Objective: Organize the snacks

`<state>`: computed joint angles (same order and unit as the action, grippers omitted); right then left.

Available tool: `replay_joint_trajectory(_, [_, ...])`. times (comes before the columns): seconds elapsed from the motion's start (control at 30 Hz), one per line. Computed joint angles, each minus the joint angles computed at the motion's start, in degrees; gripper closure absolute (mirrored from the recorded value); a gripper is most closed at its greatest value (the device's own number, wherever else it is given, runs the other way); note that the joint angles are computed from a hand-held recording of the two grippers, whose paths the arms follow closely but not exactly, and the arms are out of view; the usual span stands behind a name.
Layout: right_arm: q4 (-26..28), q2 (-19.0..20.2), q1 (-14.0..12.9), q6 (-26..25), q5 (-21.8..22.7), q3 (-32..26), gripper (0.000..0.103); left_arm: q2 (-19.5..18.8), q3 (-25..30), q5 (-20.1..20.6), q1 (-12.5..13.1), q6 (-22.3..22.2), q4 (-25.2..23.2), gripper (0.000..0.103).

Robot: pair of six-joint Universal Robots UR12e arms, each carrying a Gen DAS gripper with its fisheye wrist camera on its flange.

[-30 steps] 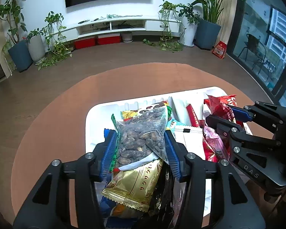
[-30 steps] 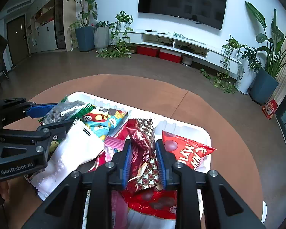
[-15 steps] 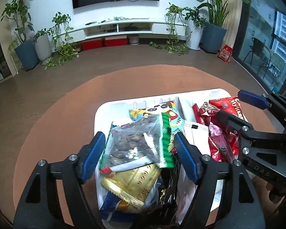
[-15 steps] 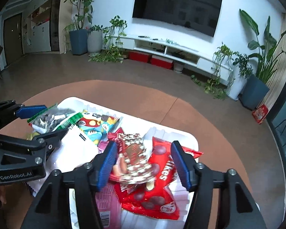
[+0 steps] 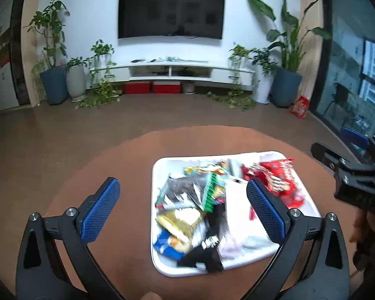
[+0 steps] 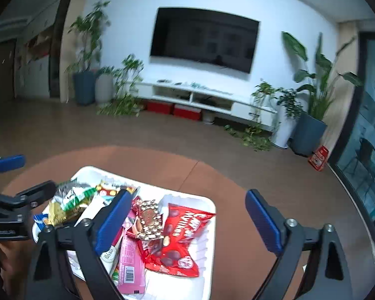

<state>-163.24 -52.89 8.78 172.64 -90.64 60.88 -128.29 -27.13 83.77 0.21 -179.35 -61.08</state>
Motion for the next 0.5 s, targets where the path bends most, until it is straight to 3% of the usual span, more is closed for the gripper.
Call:
replay_joint_trajectory(0.1, [-1.68, -1.97, -0.35, 2.79, 1.20, 2.99, 0.003, 3.52, -4.92, 5.80, -0.84, -0.99, -0.48, 0.000])
replay_joint_trajectory(0.23, [-4.03, -4.94, -0.14, 4.50, 1.44, 8.12, 0.001, 9.21, -14.69, 13.65, -2.03, -2.61, 3.86, 0.000])
replay_joint_trajectory(0.5, [-8.67, -10.89, 0.73, 6.60, -1.65, 19.96, 0.000, 16.77, -26.64, 17.94, -3.01, -3.01, 7.11, 0.000])
